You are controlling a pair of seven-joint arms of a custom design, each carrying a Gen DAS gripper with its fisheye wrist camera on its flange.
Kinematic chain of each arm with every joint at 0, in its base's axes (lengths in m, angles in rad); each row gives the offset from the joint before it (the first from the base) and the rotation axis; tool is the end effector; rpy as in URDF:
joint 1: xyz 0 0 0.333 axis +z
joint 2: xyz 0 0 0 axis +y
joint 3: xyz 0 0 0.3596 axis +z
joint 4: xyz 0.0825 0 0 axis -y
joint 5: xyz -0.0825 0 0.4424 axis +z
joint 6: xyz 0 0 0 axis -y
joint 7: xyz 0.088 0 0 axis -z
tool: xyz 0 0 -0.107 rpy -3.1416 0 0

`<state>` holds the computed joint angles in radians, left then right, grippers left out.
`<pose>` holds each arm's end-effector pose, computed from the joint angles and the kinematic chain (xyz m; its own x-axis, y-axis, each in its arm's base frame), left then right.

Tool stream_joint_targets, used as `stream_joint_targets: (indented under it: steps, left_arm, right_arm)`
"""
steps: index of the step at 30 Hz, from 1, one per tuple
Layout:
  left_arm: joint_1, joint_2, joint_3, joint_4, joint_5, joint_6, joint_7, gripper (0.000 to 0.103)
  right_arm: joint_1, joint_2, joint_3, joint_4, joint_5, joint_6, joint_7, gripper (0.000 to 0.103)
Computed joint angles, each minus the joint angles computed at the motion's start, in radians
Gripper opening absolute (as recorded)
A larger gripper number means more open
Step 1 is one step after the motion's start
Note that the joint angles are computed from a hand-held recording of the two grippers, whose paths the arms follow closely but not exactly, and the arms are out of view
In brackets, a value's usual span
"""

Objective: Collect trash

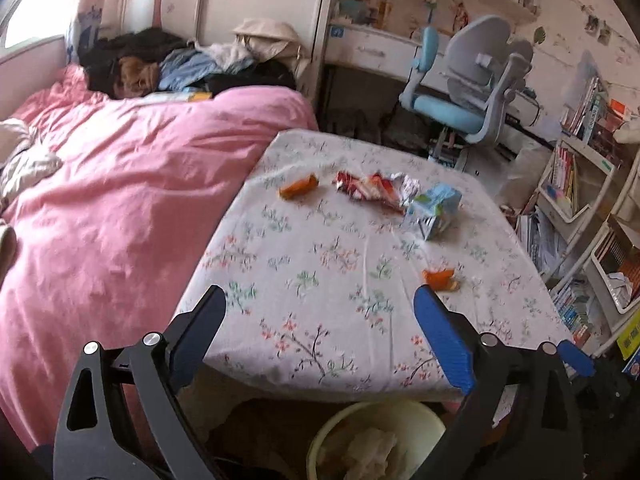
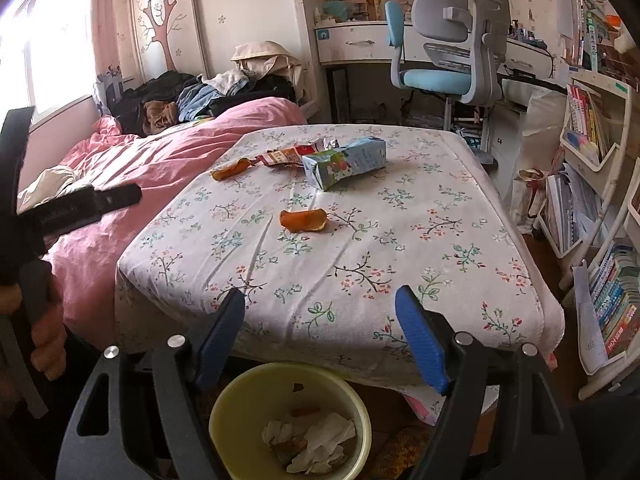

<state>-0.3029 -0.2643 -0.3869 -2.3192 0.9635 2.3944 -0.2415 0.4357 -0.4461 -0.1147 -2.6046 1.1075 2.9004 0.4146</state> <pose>0.4143 -0.3448 0.4901 0.3840 -0.9085 0.1650 -0.5438 -0.3670 -0.7547 0.4472 0.0906 0.4654 0.5072 -0.8505 -0.1391 -0.5915 -0.2262 -0.7739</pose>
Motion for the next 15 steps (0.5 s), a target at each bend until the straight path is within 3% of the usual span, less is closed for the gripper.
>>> stream_joint_targets:
  steps: [15]
  left_arm:
    - [-0.019, 0.022, -0.007, 0.012, -0.006, -0.059, 0.016, 0.092]
  right_arm:
    - [0.003, -0.01, -0.008, 0.004, 0.041, -0.003, -0.033, 0.076]
